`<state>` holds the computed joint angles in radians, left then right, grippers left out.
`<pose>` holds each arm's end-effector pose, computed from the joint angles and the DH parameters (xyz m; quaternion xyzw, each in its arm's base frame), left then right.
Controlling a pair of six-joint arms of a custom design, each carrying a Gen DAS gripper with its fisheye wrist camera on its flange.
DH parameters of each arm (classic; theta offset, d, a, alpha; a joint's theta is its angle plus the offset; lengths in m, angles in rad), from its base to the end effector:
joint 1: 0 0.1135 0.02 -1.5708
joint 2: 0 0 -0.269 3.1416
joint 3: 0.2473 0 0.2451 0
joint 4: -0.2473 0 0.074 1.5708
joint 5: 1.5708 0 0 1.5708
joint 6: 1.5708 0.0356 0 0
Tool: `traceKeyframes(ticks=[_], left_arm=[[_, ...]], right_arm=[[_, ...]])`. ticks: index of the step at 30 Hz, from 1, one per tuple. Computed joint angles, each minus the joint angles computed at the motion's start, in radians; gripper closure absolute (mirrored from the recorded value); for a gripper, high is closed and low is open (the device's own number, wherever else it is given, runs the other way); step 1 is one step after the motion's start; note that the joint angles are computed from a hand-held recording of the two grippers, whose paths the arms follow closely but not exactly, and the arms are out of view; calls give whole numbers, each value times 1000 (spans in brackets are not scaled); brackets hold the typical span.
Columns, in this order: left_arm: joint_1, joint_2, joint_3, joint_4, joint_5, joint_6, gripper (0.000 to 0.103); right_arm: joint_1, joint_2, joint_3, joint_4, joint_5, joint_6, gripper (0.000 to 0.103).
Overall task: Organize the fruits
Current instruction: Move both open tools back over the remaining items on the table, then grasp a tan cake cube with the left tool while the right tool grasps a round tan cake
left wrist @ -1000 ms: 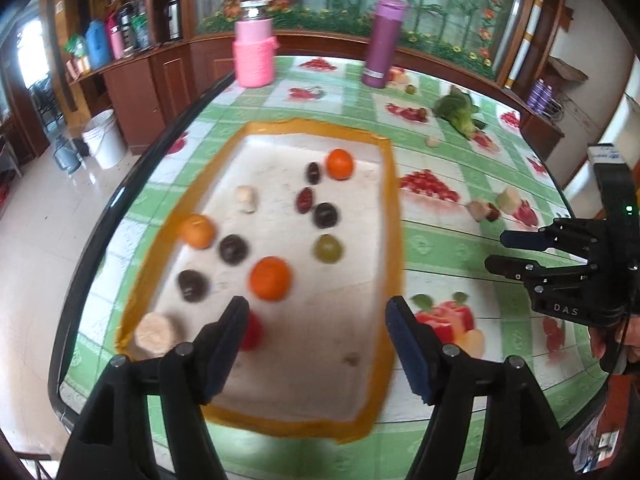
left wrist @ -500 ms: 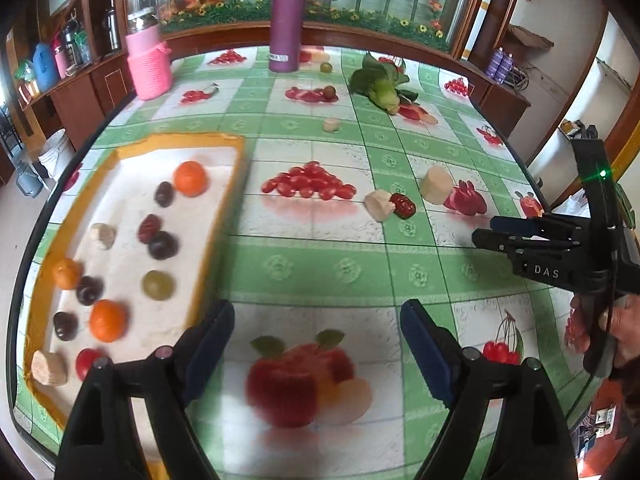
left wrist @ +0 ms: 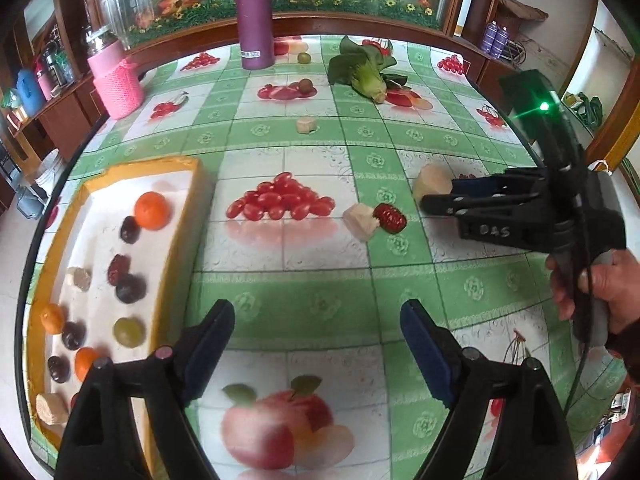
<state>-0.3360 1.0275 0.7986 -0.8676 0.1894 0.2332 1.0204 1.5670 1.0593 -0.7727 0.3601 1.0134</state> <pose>0.1637 -0.0643 0.2513 0.2930 0.9225 -0.1038 0.2288 0.1606 0.2377 0.2166 0.0225 0.9736 0.0279 0.2256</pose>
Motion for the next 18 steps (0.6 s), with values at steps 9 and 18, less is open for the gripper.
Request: traceKeyframes(ticks=[9, 18], left_arm=[[-141, 228, 54, 173, 9, -202, 16], [-105, 354, 35, 317, 87, -96, 73]], right_arm=[[14, -85, -90, 85, 34, -49, 67], [56, -201, -152, 34, 64, 1, 67]])
